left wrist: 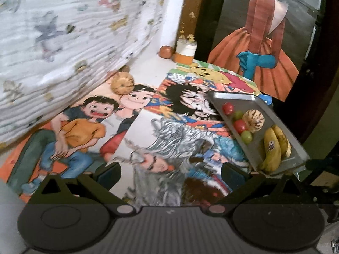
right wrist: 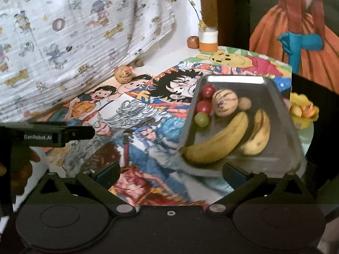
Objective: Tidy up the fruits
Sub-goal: 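Withdraw both grippers away from the tray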
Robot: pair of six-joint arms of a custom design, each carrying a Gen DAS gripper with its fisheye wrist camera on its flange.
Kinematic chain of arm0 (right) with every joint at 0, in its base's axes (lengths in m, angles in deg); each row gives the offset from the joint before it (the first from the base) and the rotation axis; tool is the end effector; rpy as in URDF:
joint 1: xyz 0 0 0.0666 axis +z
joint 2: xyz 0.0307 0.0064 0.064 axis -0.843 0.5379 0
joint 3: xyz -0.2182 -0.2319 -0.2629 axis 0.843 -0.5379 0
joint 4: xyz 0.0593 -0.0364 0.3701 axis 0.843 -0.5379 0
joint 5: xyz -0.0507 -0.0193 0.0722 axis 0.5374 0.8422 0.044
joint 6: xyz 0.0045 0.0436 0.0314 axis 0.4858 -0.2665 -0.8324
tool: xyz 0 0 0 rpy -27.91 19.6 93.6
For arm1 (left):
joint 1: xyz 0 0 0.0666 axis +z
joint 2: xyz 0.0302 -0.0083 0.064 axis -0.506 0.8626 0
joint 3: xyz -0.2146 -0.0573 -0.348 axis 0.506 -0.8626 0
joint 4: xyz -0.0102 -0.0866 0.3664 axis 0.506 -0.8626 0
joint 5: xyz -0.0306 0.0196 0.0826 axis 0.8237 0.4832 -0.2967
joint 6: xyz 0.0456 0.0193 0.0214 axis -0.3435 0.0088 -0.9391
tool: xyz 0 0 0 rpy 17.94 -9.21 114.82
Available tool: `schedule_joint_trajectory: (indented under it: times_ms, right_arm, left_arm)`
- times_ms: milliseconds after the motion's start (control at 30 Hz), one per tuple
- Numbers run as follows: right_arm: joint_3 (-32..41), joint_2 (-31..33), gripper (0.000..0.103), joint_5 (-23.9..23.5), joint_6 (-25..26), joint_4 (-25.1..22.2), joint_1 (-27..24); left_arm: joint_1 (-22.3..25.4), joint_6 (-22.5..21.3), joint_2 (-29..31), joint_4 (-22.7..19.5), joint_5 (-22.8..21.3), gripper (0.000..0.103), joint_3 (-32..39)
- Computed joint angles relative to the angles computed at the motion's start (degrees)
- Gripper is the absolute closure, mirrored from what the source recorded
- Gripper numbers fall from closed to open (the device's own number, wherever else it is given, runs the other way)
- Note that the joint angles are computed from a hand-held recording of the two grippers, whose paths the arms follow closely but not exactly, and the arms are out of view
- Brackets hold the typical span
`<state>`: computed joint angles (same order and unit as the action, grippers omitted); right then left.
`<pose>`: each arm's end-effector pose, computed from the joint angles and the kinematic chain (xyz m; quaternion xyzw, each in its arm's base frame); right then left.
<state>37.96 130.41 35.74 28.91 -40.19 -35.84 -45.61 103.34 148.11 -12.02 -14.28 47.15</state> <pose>0.4450 0.1744 0.4514 -0.0609 0.9046 0.1087 0.4077 0.4568 -0.1222 0.4502 -0.0192 0.9066 -0.0834 0.4133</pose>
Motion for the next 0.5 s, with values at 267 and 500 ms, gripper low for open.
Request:
schedule_joint_trajectory:
  times_ms: [267,500]
  right_arm:
    - [-2.81,-0.8,0.001,4.65,-5.45,2.28,4.59]
    - [-3.62,-0.52,0.001,3.31,-9.87,4.37,6.75]
  left_arm:
    - [1.48,-0.06,-3.32,-1.48,-0.9,0.0,-2.83]
    - [3.16,0.94,-5.22,-2.12,-1.84,0.0,-4.73]
